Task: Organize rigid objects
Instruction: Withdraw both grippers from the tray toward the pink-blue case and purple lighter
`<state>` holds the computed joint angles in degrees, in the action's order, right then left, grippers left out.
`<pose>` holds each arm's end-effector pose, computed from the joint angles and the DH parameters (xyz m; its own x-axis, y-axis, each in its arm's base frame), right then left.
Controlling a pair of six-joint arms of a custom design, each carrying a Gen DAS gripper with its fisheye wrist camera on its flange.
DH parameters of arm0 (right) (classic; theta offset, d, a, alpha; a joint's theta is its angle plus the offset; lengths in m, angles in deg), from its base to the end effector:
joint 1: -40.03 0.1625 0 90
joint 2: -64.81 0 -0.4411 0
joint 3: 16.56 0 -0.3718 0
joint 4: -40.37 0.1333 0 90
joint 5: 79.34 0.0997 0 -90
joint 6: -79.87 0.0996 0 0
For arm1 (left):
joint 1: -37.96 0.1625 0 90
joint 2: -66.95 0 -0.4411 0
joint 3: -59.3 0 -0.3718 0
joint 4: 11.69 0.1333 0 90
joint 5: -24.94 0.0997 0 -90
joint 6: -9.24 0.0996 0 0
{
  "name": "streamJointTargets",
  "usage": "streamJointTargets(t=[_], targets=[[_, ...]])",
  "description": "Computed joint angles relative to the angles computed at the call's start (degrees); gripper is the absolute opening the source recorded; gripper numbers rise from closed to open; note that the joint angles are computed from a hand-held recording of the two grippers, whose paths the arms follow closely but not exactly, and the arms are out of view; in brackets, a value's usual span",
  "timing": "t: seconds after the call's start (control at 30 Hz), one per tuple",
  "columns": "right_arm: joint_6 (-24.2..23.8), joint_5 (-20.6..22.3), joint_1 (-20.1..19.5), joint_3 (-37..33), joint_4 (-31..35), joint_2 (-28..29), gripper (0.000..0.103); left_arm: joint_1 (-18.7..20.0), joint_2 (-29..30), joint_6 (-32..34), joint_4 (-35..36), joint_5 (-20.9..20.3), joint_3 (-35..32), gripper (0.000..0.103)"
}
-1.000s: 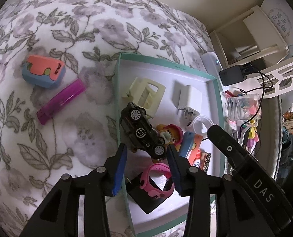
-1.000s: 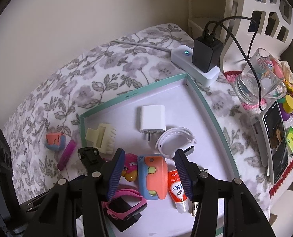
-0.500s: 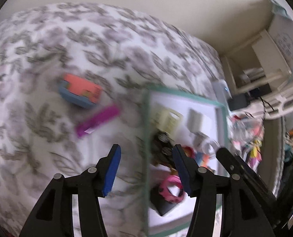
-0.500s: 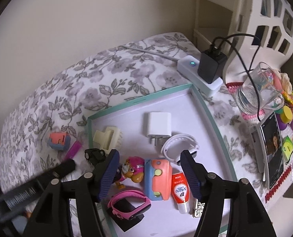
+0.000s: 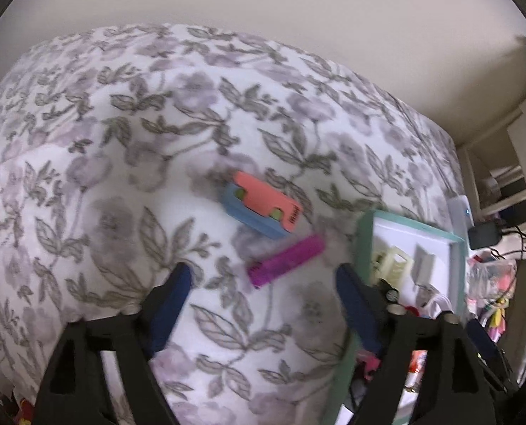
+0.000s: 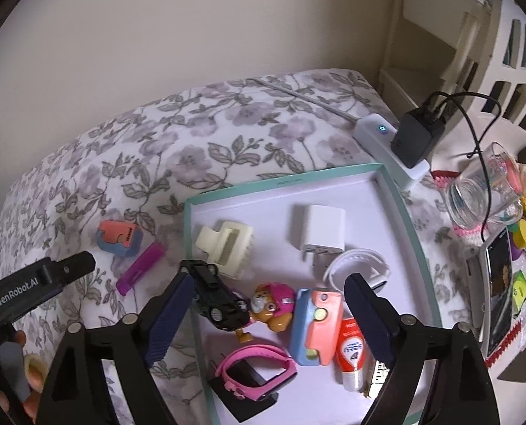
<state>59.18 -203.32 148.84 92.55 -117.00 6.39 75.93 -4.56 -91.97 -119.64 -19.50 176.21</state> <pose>0.2624 -0.5294 0.2001 -0.6736 -0.4284 0.6023 -0.5845 0.8075 -0.0794 -0.2347 -0.4425 0.2083 -0.6529 -0.6822 -0.3290 -0.3040 0.6339 -0.7111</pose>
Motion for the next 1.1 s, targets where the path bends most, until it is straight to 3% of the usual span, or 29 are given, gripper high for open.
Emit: streamJointTargets(t=[0.13,0.33,0.67,0.87,1.1], targets=[[-0.5,0.3,0.3,0.3,-0.9,0.5,0.102,-0.1,-1.1,-3.1,4.1,0.6,0.0,0.089],[-1.0,0.6,1.0,0.6,-1.7,1.3,0.102,-0.4,-4.2,-7.1,7.7,1.3,1.4,0.093],[-2.3,2.0,3.0,1.2,-3.2,3.0,0.102,-0.9,-10.7,-15.5,20.2,3.8,1.7,0.093],[-3.9,3.3,5.0,1.2,-4.9,4.9,0.102,-0.4,-13.3,-15.4,22.6,3.6,1.9,0.093],[-5.3,4.6,5.9,0.2,-3.6,8.6,0.102,1.9,-14.2,-10.3,18.7,2.7,2.7,0.093]])
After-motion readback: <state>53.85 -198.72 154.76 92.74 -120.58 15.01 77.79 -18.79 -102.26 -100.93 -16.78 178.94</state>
